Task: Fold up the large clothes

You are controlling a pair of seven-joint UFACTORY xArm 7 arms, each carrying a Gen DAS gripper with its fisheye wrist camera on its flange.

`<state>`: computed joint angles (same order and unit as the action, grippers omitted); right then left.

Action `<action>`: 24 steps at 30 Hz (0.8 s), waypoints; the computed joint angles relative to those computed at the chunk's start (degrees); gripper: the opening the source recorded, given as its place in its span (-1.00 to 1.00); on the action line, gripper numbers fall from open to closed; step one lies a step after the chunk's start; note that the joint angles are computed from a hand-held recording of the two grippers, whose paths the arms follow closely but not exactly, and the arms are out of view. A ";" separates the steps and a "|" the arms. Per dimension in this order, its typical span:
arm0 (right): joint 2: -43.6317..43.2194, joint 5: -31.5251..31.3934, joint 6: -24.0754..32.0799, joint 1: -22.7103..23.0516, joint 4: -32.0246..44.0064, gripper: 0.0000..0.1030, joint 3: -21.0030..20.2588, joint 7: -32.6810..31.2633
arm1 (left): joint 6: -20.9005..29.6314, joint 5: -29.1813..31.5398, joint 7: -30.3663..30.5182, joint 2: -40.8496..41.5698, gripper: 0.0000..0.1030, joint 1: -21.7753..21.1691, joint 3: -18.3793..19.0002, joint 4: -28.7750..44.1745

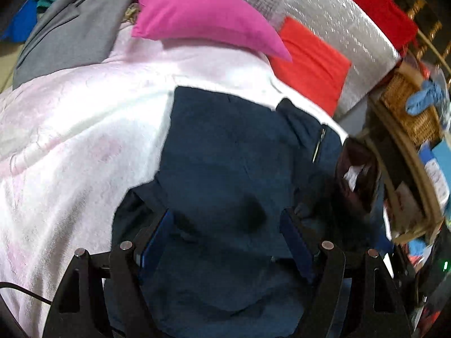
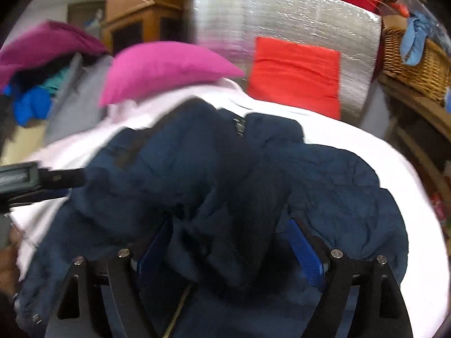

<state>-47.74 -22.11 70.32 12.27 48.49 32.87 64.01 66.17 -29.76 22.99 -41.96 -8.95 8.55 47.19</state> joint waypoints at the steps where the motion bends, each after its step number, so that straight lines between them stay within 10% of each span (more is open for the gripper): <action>1: -0.38 0.26 0.04 -0.34 -0.56 0.66 -0.34 0.94 | 0.33 0.44 0.26 -0.16 0.53 -0.10 -0.30 -0.09; 19: -56.64 27.38 -15.94 0.68 -35.62 0.49 -19.28 21.00 | -2.84 3.36 -3.10 -1.58 0.53 -0.99 -3.42 -2.40; 20: -58.40 28.29 -16.37 0.14 -36.75 0.41 -19.74 21.14 | -3.25 3.46 -3.34 -1.81 0.53 -1.03 -3.52 -2.59; 22: -59.31 29.08 -15.04 -1.15 -37.12 -0.35 -20.89 20.41 | -4.30 3.44 -3.68 -2.14 0.53 -1.23 -3.59 -2.92; 24: -58.36 29.58 -12.61 -1.66 -36.23 -0.57 -21.35 18.60 | -5.36 3.72 -4.09 -2.51 0.53 -1.34 -3.79 -3.12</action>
